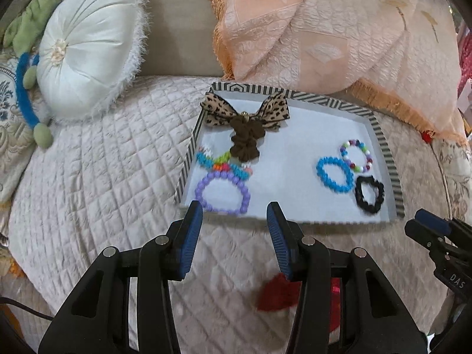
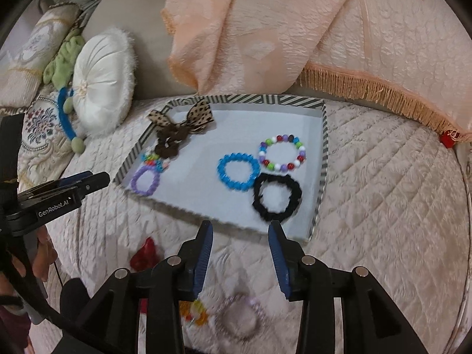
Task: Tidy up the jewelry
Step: 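Lower the leopard bow and beaded bracelet into the tray and open both grippers, then grasp the red bow with the left gripper while the right gripper grasps the gray braided bracelet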
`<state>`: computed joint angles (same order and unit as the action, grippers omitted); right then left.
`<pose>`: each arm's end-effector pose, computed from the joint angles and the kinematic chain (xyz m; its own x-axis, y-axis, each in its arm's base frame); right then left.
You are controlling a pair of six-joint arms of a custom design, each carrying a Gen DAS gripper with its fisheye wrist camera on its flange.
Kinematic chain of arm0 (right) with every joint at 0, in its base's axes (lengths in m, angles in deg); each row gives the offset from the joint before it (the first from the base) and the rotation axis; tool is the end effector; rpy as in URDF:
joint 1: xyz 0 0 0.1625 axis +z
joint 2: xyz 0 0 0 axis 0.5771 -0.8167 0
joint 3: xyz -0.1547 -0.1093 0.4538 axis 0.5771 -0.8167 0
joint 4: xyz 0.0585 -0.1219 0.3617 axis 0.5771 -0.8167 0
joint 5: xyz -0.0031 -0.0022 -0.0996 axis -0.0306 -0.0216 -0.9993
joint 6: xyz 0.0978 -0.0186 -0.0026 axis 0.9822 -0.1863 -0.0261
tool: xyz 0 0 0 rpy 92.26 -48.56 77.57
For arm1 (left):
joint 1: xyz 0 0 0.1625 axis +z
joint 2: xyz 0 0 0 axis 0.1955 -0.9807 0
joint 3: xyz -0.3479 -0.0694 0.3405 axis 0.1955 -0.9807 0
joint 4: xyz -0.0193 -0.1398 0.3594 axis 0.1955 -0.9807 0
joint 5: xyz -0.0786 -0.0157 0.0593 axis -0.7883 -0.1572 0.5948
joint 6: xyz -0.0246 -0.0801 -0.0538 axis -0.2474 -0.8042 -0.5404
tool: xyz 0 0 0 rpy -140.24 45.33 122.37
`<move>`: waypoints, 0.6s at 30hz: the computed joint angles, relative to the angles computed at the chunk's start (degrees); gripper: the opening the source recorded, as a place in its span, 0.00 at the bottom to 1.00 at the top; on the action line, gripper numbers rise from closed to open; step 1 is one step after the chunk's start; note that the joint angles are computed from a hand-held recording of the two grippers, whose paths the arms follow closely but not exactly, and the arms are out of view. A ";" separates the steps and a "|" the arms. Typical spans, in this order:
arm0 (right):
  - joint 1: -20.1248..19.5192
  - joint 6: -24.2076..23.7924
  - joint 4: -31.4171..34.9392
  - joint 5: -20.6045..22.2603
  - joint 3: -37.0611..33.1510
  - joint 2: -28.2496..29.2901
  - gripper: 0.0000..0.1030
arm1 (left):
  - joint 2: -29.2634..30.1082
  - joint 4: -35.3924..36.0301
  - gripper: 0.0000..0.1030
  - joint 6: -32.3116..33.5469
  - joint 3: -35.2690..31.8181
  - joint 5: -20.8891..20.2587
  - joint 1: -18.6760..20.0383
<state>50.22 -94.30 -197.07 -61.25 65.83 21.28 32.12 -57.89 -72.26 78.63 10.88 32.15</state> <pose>0.0410 -0.8379 0.4609 -0.7351 -0.5179 0.4375 -0.6121 0.7844 -0.0998 -0.4906 -0.7651 0.0139 -0.6936 -0.2935 -0.6578 0.1951 0.8025 -0.5639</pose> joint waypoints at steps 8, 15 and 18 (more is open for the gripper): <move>-0.41 0.08 -2.60 0.82 8.08 -4.80 0.36 | -1.91 -1.73 0.44 -2.48 6.36 -0.71 -2.06; -0.85 -1.13 -3.62 0.23 12.72 -7.75 0.37 | -2.86 -3.40 0.44 -2.39 9.85 -2.20 -3.23; -1.06 -1.87 -3.86 -0.01 14.32 -8.81 0.38 | -3.22 -4.22 0.44 -2.19 11.27 -2.77 -3.71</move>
<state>49.16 -96.17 -200.93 -61.26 80.16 12.47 28.90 -62.11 -74.45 89.90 8.10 28.44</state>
